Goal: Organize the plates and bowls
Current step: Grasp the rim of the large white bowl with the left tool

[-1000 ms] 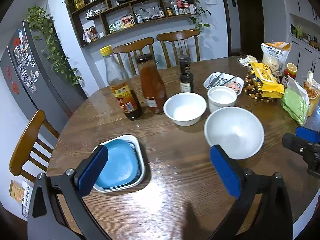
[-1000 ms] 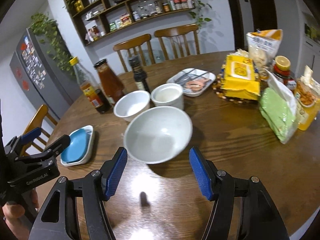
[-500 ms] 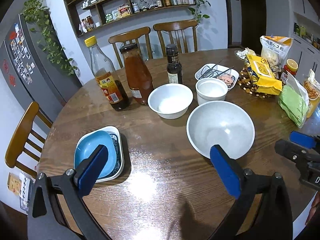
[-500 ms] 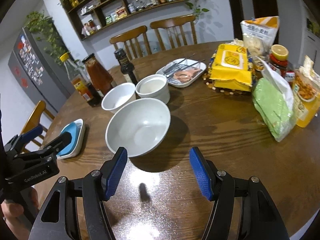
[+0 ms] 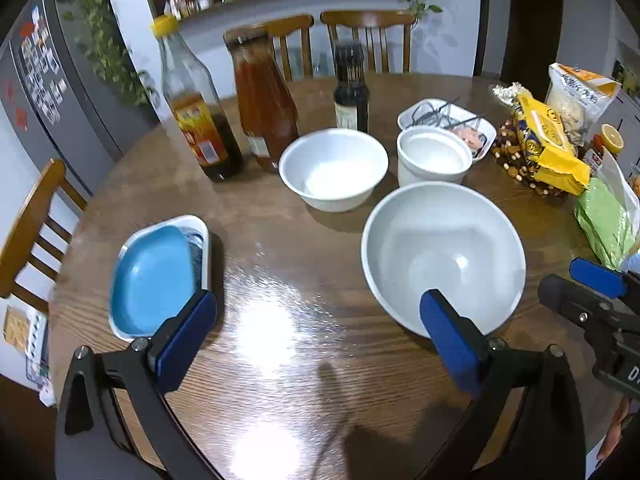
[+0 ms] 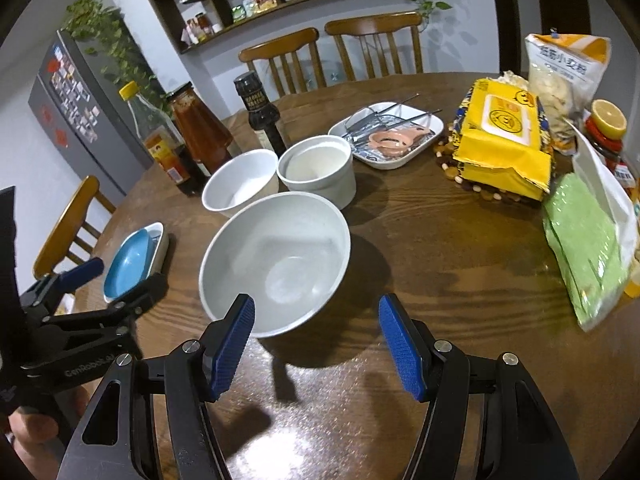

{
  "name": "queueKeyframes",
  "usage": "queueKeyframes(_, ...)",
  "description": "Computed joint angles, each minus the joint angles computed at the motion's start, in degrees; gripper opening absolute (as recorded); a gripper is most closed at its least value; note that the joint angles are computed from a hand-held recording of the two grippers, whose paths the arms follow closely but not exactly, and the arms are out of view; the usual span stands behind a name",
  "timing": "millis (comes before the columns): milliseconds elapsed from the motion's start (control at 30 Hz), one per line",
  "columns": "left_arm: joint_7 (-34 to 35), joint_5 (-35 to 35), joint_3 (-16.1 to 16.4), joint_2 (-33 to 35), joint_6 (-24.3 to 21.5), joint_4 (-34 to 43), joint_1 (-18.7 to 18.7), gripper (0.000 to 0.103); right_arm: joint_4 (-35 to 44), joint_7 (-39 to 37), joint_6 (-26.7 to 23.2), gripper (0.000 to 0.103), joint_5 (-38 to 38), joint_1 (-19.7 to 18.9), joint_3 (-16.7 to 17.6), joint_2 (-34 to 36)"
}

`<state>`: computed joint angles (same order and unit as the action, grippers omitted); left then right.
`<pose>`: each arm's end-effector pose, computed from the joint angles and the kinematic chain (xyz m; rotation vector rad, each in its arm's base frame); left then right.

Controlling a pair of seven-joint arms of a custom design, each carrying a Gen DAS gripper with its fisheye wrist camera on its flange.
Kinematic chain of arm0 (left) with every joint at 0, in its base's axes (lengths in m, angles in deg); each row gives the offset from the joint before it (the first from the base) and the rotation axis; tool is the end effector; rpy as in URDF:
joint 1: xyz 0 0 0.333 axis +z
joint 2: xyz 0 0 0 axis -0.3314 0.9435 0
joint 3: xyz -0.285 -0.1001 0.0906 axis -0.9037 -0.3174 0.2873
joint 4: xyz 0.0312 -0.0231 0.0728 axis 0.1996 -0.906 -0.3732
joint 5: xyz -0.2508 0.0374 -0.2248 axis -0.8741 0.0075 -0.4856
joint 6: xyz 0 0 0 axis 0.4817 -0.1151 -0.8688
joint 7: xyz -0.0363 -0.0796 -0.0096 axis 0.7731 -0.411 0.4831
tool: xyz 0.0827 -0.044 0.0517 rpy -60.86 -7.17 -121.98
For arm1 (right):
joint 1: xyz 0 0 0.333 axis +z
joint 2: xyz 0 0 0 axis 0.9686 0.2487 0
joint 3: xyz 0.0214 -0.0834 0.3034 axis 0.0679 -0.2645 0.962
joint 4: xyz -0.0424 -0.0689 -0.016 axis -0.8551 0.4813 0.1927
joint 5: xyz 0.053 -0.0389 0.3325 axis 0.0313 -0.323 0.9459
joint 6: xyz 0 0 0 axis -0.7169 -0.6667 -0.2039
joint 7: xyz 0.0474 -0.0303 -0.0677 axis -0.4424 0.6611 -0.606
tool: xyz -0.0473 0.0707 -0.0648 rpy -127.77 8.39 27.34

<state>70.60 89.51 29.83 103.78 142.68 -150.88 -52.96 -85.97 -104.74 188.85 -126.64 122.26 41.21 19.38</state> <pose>0.5680 -0.3353 0.3619 -1.4496 2.1592 -0.6491 0.4810 0.4898 0.3563 -1.4789 1.9525 -0.4633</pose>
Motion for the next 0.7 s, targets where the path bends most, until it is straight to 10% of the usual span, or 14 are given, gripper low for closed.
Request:
queueKeyframes(467,6.2,-9.2,-5.6,8.1,-10.2,11.1,2.8,0.095,1.9,-9.7,10.4,0.066,10.7,-5.0,0.6,5.7)
queueKeyframes(633,13.1,-14.5,-10.1,10.8,-13.4,15.0,5.6,0.048,0.5,-11.3,15.2,0.06,14.7,-5.1,-0.5,6.4)
queueKeyframes(700,16.2,-17.5,-12.1,11.8,-14.6,16.2,6.8,0.032,-0.5,-12.2,18.5,0.036,16.5,-5.9,-0.2,6.7)
